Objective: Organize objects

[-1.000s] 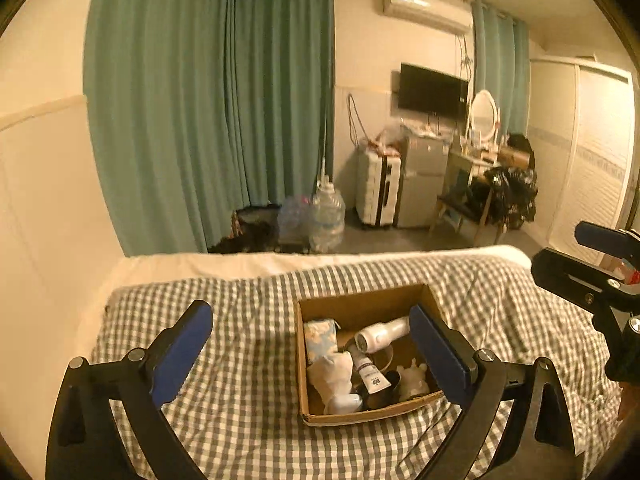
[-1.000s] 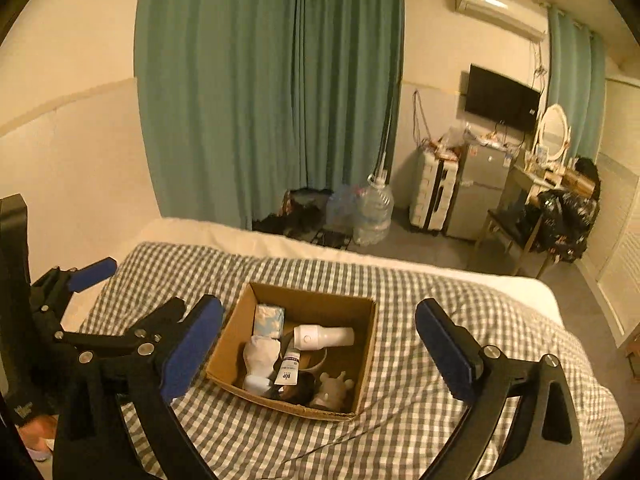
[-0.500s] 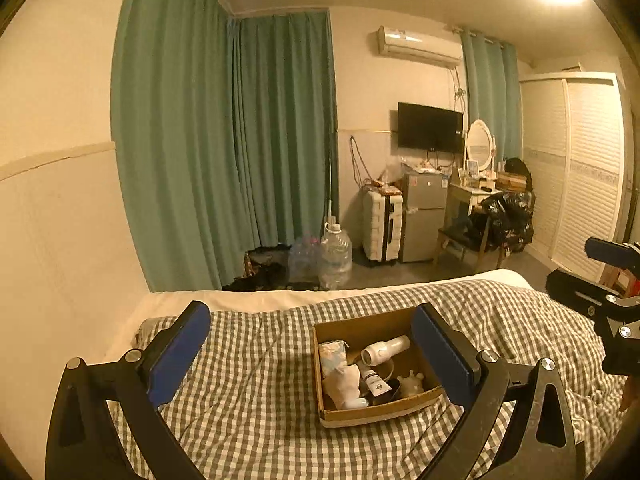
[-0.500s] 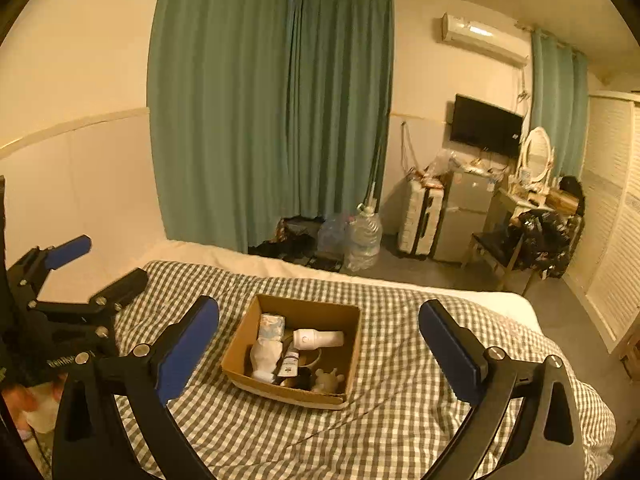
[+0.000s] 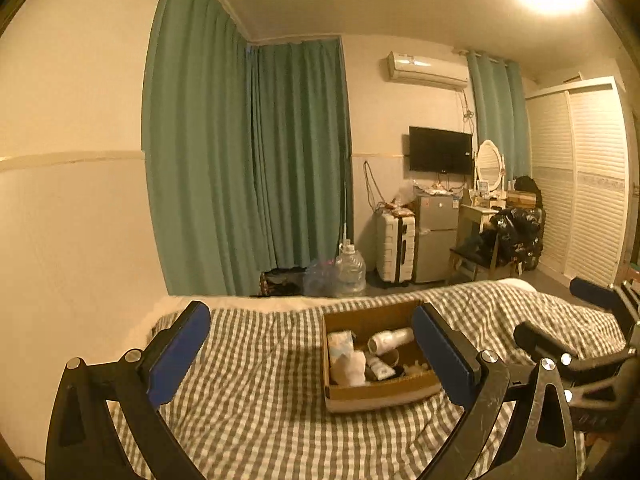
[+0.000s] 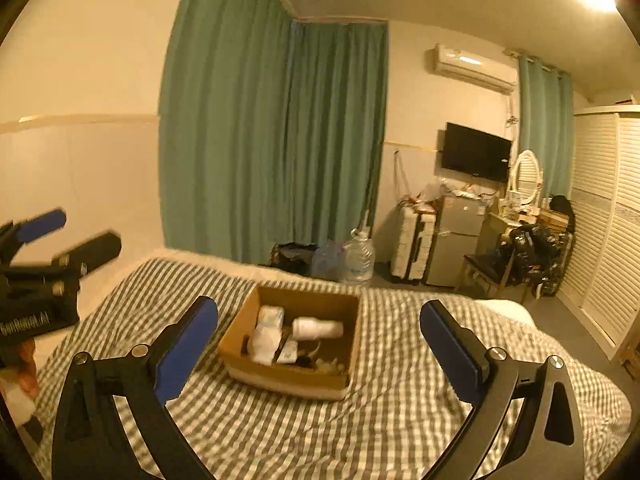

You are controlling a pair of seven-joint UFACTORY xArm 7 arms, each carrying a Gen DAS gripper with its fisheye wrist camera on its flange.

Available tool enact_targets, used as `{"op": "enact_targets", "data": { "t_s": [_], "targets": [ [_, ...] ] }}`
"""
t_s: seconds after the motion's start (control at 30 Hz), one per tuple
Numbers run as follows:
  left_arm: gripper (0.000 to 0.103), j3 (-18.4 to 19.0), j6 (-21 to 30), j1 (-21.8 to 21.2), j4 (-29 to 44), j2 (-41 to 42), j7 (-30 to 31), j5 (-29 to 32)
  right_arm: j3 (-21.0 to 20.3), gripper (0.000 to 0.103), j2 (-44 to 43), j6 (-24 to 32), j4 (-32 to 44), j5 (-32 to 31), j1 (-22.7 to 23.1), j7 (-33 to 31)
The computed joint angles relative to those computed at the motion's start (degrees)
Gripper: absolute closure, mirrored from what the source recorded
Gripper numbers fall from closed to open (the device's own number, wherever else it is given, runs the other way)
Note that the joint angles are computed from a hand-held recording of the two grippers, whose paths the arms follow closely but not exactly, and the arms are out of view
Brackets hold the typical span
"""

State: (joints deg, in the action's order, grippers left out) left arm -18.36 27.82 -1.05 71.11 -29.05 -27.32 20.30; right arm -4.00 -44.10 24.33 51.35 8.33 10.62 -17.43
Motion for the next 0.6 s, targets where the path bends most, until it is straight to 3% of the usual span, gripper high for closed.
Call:
{"op": "enact_targets", "data": {
  "t_s": [0.27,0.37,0.6],
  "targets": [
    [0.0,-0.9,-6.61,1.45,-15.78,-8.28,-5.0,-0.71,0.17,0.001,-8.07,-9.45,-15.52,-0.29,-0.46,0.16],
    [0.0,-1.95,-7.7,2.04,-20.09,-10.46,-5.8,-0.92,-0.91,0.001,-9.13,-10.03,-18.34,-0.51,-0.14,0.56],
    [0.0,-3.31,-5.55,1.81,-22.04,-11.37,-5.67,-1.2,-0.48,0.001,-9.08,-12.57,-22.74,-1.91,-2.36,2.36]
  ]
}}
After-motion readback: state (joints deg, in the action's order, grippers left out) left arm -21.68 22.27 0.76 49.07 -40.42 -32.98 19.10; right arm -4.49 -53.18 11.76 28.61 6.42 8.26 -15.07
